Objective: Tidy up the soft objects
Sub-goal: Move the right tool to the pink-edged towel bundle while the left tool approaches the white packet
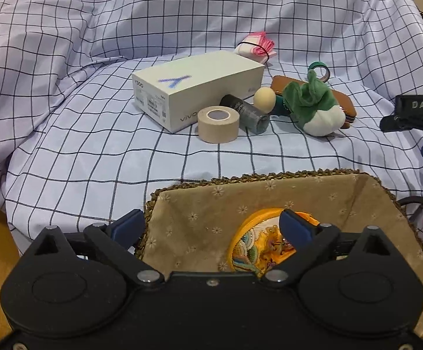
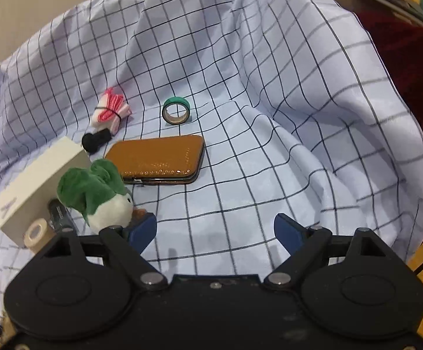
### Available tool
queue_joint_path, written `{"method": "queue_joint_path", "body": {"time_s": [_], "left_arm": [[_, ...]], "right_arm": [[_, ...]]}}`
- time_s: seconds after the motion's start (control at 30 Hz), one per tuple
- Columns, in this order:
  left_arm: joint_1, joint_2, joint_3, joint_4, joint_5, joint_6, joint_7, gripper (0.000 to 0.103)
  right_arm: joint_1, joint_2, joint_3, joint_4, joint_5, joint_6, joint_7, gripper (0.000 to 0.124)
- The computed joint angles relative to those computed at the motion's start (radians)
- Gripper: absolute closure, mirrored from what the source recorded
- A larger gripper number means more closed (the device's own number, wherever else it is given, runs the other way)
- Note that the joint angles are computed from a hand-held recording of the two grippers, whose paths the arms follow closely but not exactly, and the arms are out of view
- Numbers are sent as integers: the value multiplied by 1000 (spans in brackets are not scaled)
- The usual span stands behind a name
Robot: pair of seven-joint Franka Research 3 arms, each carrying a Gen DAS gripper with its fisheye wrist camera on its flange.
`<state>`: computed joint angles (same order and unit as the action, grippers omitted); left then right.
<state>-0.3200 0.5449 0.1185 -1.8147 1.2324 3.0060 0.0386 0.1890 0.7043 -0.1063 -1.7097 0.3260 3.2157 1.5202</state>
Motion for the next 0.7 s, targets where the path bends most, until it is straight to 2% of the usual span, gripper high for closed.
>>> {"method": "queue_joint_path", "body": {"time_s": [0.07, 0.17, 0.3, 0.53, 0.63, 0.7], "left_arm": [[23, -4, -21, -8, -40, 7, 43, 8], [49, -14, -37, -25, -108, 41, 94, 8], [51, -26, -38, -31, -203, 35, 171, 8], [98, -27, -94, 6, -399, 3, 379, 8], [124, -17, -118, 46, -490, -26, 473, 8], [142, -6, -134, 78, -552, -54, 527, 8]], "right_arm": [[64, 7, -79, 3, -13, -5, 6, 36], [113, 18, -147, 17, -25, -7, 16, 37], [118, 26, -165, 57, -42, -4, 14, 36], [59, 77, -76, 219, -83, 2, -67, 37], [-9, 123, 30, 353, -109, -53, -132, 37], [-2, 182, 29, 476, -126, -113, -151, 37]]}}
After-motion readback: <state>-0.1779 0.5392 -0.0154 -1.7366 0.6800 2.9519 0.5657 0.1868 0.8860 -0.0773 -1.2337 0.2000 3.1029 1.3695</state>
